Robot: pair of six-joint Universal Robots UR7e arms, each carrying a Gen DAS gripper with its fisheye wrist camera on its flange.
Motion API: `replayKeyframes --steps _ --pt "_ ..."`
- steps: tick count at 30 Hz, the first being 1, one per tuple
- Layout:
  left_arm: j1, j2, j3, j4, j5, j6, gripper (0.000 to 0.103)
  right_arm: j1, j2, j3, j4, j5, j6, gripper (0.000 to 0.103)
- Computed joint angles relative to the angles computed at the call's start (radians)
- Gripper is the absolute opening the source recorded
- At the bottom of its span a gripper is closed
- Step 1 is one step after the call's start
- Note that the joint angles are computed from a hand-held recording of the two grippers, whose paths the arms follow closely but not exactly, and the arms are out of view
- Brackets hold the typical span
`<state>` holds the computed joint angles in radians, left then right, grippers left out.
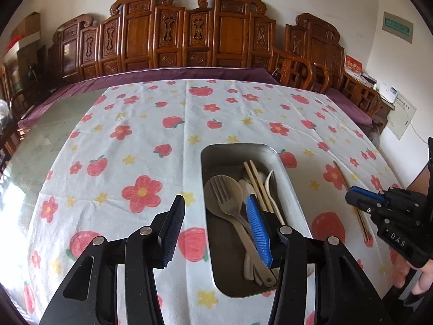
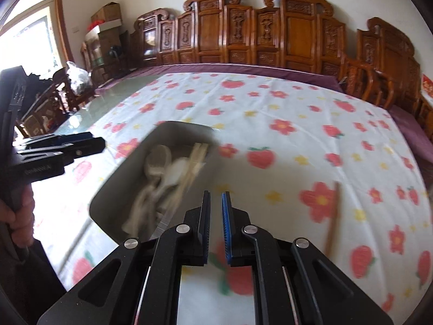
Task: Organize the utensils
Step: 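Reach the right tool to a wooden chopstick on the cloth and grasp it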
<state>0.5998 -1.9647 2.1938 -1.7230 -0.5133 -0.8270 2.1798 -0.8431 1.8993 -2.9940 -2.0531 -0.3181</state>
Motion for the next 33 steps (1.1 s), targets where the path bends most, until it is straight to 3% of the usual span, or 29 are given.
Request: replayKeyframes --steps 9,19,22,33 --pt "-0.032 0.085 0.042 -0.155 -0.038 0.073 0.069 -0.110 -0.084 0.102 -0.034 -0.113 -0.038 0.011" --pt "-0.070 0.157 0.087 -0.246 -0.070 0.103 0.069 -0.159 -0.066 0.121 -0.034 -0.133 0.010 0.011" --pt "-0.082 0.170 0.098 -0.266 -0.075 0.105 0.069 -0.173 -0.068 0.123 -0.035 -0.107 0.045 0.011" --pt "-0.097 0.202 0.109 -0.271 -0.077 0.085 0.069 -0.177 -0.066 0.121 -0.046 -0.094 0.038 0.011"
